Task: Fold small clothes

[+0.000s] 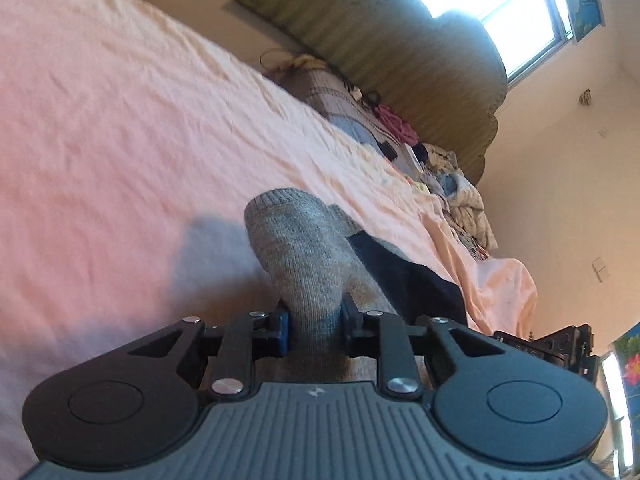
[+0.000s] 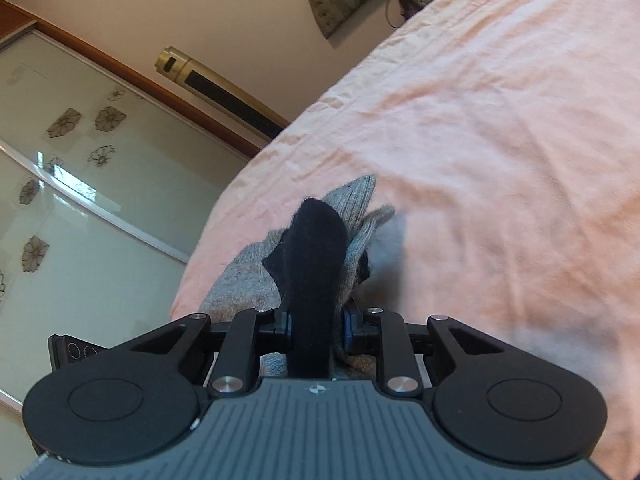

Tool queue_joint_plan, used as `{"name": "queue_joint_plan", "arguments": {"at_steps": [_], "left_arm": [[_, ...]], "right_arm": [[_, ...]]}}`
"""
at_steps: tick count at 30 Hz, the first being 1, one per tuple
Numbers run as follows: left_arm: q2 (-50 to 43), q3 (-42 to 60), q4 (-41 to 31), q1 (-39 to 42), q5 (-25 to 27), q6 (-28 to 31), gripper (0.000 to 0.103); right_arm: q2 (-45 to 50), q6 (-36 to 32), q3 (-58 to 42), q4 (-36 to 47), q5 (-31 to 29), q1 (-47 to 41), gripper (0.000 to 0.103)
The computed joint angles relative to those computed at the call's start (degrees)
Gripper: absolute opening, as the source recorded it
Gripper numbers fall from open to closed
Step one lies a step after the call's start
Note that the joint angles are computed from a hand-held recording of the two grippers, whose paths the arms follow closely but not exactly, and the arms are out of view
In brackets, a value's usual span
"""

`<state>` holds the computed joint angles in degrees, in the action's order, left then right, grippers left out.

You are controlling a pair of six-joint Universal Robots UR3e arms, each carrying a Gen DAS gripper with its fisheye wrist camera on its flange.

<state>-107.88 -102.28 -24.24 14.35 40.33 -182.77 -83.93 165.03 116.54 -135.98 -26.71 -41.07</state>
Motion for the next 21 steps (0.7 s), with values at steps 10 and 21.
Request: {"name": "queue_joint_plan", "arguments": {"at_steps": [10,21], "left_arm": [[8.39,-6.85,-21.15,12.01,1.57,16.95,0.063],[24.89,-18.61,-48.22,19.55,-3.02,41.32,0.013]], "right_arm": [[-1.01,1.98,1.04,1.59,-6.36,7.49,0.085],[-25.28,-27.32,10.63,32.25,-9.30,0.87,0.022]]}}
